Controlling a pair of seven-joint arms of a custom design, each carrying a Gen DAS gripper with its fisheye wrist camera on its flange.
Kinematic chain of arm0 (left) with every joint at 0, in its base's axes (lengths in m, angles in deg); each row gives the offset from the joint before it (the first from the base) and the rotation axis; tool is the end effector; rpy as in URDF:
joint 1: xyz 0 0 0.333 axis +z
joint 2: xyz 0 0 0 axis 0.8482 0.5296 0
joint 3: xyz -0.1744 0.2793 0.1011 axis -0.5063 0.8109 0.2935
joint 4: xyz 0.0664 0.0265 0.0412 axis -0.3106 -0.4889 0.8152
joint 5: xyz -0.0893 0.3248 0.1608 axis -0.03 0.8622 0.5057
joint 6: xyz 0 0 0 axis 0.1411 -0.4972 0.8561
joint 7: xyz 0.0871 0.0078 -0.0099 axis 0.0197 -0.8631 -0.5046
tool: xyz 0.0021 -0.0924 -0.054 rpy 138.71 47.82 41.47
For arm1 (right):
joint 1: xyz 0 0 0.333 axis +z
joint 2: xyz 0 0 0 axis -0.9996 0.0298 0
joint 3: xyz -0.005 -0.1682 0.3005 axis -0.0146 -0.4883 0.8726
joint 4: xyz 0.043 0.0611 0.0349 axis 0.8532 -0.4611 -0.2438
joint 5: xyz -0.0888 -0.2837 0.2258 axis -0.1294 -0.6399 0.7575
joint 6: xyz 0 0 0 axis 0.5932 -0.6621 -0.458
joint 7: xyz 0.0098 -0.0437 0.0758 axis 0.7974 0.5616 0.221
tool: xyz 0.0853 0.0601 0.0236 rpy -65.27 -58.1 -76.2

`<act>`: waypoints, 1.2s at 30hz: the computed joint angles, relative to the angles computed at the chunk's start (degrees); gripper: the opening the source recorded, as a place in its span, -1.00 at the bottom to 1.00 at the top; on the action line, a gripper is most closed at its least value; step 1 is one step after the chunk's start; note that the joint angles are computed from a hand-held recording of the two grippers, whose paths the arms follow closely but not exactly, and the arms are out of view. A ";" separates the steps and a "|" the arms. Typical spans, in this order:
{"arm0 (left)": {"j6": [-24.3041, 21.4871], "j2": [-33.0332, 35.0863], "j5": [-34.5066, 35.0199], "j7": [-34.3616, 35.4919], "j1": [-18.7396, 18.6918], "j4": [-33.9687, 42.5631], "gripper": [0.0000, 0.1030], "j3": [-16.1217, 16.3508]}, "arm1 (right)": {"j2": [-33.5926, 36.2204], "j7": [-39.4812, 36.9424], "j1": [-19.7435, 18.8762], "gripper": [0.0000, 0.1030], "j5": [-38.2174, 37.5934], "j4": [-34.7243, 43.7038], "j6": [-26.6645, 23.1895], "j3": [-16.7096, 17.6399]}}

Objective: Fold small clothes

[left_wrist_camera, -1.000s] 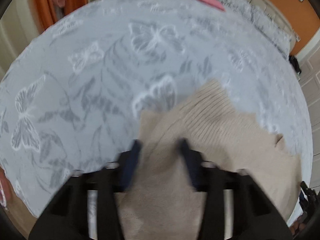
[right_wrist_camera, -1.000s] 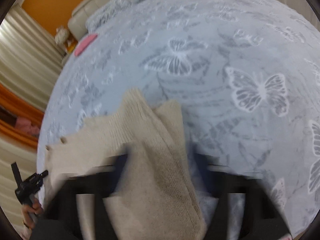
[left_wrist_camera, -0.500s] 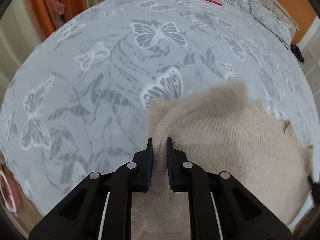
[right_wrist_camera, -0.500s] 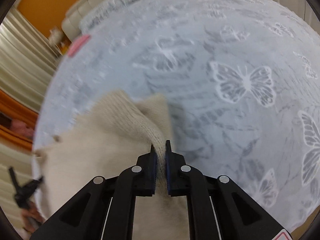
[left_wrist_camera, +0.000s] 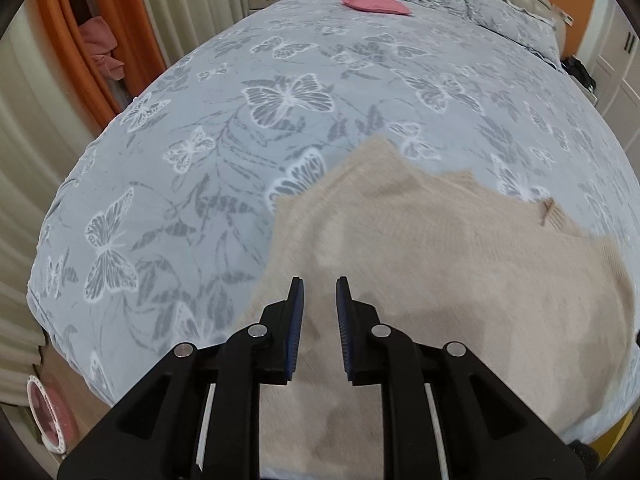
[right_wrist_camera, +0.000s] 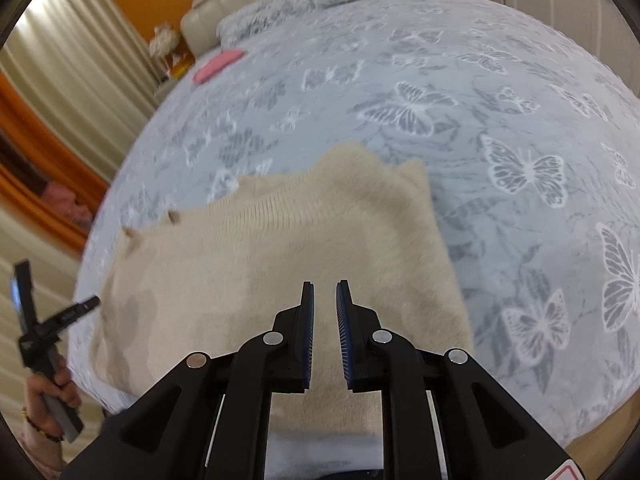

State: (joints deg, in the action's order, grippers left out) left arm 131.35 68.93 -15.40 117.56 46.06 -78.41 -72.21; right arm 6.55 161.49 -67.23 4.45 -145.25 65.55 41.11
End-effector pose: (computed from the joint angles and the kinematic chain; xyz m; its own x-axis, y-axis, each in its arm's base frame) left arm 0.5030 -0.2415 0.6109 -0.1188 -0.9929 -0.0076 -0.8778 0.1086 -0.4666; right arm 0.3702 0.2458 0.5817 -0.4086 -0.8640 -0.2942 -0.7255 0.5030 -0.4697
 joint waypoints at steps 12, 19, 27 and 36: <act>-5.43 -4.32 1.72 0.16 -0.36 -5.48 -0.49 -2.06 | 1.77 -6.85 4.87 -1.00 6.78 0.63 -19.25 0.02; -5.72 -4.65 0.94 1.76 0.02 -8.27 -0.49 -1.63 | -5.13 -3.99 4.21 -0.93 10.25 -6.03 -13.10 -0.75; -1.55 -8.67 -3.41 4.76 0.27 -9.61 -0.25 -0.34 | -6.90 -6.88 2.71 -0.57 9.33 -4.56 -16.11 -1.19; 3.80 7.89 1.53 5.89 -0.31 10.11 0.66 -0.48 | 7.10 -16.30 -3.82 0.50 -1.13 9.53 -7.87 -4.65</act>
